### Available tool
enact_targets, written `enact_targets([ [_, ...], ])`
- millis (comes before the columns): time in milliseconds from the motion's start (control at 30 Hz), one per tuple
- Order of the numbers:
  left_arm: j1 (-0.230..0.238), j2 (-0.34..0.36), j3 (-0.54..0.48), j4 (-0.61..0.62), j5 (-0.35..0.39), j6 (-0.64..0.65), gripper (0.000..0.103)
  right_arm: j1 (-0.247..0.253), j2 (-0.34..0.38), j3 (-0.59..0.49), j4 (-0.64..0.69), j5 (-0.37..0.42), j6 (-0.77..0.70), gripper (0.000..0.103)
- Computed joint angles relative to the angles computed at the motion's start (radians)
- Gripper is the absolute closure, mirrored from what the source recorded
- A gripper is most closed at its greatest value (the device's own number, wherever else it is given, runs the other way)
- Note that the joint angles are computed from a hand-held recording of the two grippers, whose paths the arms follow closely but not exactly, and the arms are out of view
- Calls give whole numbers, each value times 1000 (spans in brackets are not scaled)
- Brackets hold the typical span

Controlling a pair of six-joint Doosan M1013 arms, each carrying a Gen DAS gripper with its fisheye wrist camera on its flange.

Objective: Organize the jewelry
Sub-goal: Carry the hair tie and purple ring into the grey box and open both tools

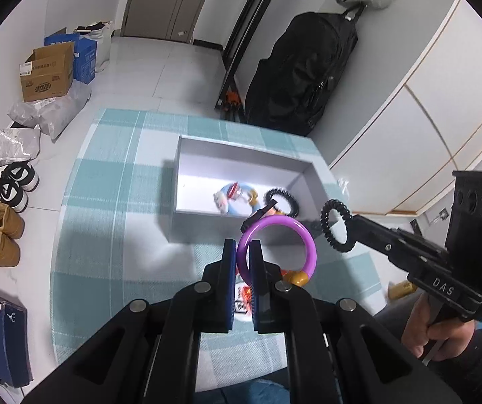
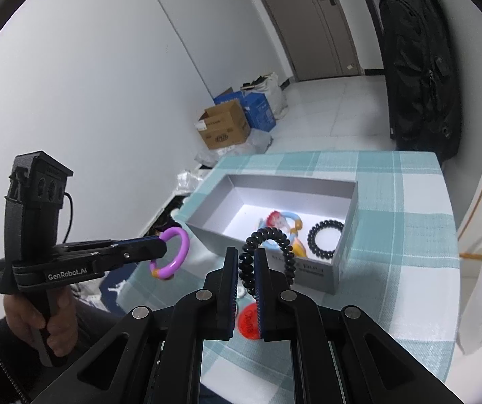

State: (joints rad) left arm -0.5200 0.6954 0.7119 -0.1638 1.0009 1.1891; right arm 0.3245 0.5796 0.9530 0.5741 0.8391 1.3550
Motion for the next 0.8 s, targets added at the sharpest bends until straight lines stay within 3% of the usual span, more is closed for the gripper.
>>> enact_targets([
  [300, 3, 32, -62, 10, -18, -26, 100, -8, 16, -38, 89, -12, -17, 95],
  [800, 16, 145, -258, 3, 101, -116, 100, -12, 119, -210, 59, 65, 126, 95],
])
